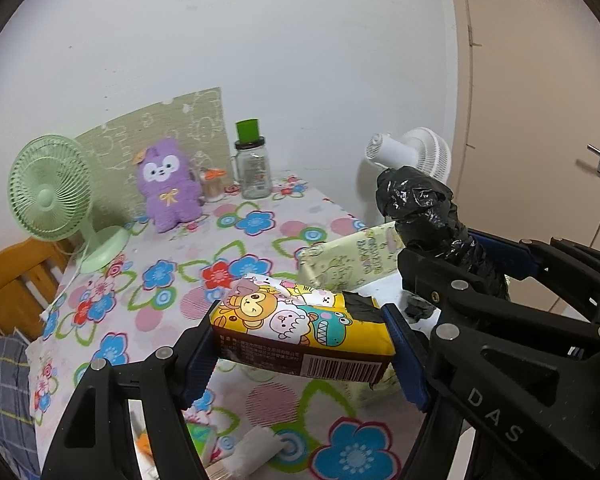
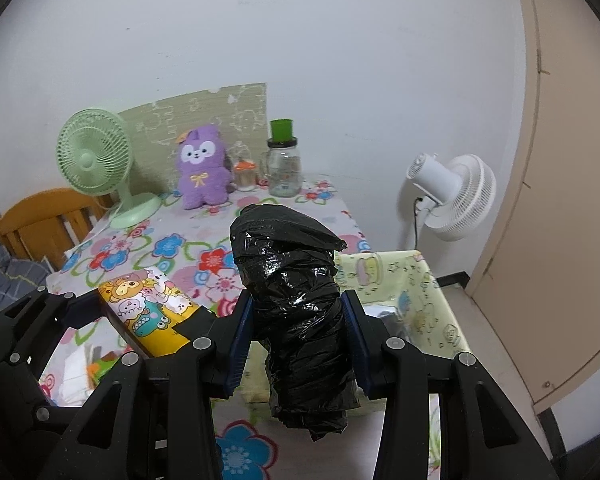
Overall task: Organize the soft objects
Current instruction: 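Carry the snack bag with the left tool while the right tool carries the bundle over the box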
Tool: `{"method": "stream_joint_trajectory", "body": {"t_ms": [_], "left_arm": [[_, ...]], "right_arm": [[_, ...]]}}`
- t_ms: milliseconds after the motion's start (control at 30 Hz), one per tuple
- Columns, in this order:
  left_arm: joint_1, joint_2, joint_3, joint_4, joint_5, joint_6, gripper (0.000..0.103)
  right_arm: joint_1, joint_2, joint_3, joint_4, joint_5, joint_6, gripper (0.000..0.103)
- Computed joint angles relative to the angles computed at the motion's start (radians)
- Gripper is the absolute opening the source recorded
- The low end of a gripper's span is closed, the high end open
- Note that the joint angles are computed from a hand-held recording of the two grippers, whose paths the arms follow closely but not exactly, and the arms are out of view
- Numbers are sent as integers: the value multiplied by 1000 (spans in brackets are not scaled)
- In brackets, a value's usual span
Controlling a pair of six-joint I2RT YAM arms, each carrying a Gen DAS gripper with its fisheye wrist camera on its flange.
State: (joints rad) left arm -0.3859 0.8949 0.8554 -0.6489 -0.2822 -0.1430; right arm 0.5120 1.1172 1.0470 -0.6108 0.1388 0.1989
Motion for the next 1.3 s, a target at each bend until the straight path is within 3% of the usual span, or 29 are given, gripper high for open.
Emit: {"method": "stream_joint_trajectory", "body": {"t_ms": [500,1300], "left_arm": [[-63,169,47,107,34,10,77],[1,417,108,194,167,47,79]], "right_arm": [[-145,32,-11,20,-42,-43,46],[-214,182,-3,75,-57,-39,46]]}}
